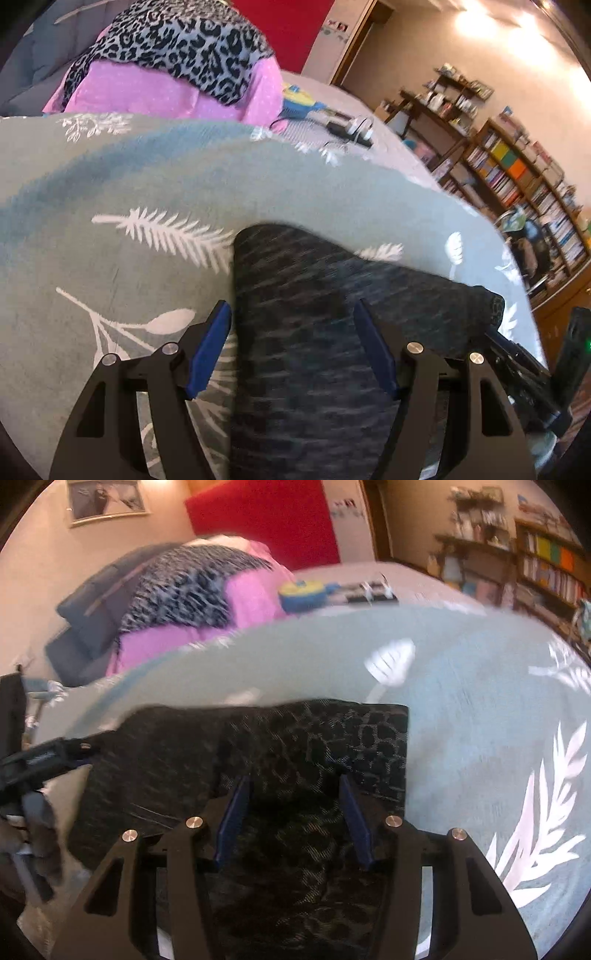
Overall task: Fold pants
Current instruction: 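Press the folded leggings flat and open both grippers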
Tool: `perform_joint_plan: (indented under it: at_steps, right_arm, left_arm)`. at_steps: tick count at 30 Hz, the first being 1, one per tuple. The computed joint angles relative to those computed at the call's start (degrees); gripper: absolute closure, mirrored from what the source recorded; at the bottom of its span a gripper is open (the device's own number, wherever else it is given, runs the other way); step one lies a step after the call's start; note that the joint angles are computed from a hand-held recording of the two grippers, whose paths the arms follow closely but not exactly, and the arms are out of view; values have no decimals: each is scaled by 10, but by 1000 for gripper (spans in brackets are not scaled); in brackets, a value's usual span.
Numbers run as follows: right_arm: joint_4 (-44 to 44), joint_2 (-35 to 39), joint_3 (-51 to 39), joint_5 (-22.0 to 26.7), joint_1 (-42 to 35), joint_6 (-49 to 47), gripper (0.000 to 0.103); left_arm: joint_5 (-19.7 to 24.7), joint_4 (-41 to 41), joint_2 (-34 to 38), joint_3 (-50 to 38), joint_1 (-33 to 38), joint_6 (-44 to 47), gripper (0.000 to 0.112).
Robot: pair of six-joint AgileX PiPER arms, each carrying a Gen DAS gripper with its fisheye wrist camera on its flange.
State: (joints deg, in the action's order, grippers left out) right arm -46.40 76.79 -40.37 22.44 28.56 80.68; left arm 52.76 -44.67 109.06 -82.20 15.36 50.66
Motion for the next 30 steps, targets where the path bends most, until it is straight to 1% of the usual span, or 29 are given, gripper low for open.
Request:
perform_joint_plan:
  at_steps: [2, 3, 4, 7, 10, 12, 13, 14, 15, 17, 18, 19, 20, 21, 22, 23, 25, 27, 29, 30]
  right_arm:
    - [-46, -21, 44, -53, -28, 44, 53]
    - [-51, -24, 47, -55, -28, 48, 54]
    - [-41, -22, 42, -44, -24, 35, 54]
    - [-28, -15, 11, 36, 18, 14, 54]
    - [-53, -35, -12, 130, 86, 55, 52]
    - [-80, -68, -1, 201, 155, 100, 52]
    - [-84, -78, 2, 230, 184, 115, 52]
    - [-83, -84, 5, 250, 203, 122, 52]
    - [-79, -92, 11, 286, 237, 135, 52]
    - [-72, -90, 16, 324, 267, 146, 52]
    - [-59, -83, 20, 347, 278, 151, 52]
    - [-43, -75, 21, 352, 270, 147, 52]
    - [-19, -71, 28, 333, 248, 135, 51]
    - [-13, -74, 39, 311, 234, 136, 48]
    - [-19, -76, 50, 296, 227, 151, 43]
    - [-24, -76, 57, 288, 222, 162, 42]
    - [-15, -74, 53, 282, 211, 155, 41]
    - [0, -74, 44, 293, 212, 145, 41]
    - [13, -75, 27, 324, 227, 141, 41]
    - [19, -77, 13, 353, 248, 148, 41]
  left_arm:
    - [9, 16, 13, -6, -3, -14, 43]
    - [6, 18, 13, -3, -2, -14, 42]
    - [1, 17, 9, 4, -1, -9, 37]
    - [-15, 25, -8, 21, 1, -2, 37]
    - [-25, 33, -44, 48, 10, 16, 37]
    - [-28, 23, -70, 74, 21, 48, 36]
    - [-29, 15, -86, 89, 27, 68, 36]
    - [-30, 4, -108, 115, 37, 99, 36]
    - [-30, -1, -120, 129, 41, 113, 36]
    - [-25, -7, -144, 165, 51, 149, 34]
    - [-24, -6, -149, 178, 54, 159, 31]
    - [-23, -2, -152, 189, 55, 163, 30]
    - [-25, 11, -152, 199, 53, 159, 30]
    - [-30, 24, -150, 204, 48, 153, 30]
    - [-38, 37, -150, 209, 43, 146, 30]
    - [-49, 44, -150, 217, 40, 144, 30]
    - [-55, 49, -148, 220, 42, 143, 30]
    - [-49, 54, -156, 218, 50, 138, 30]
    - [-40, 44, -176, 223, 65, 153, 30]
    - [-37, 42, -187, 227, 70, 160, 30]
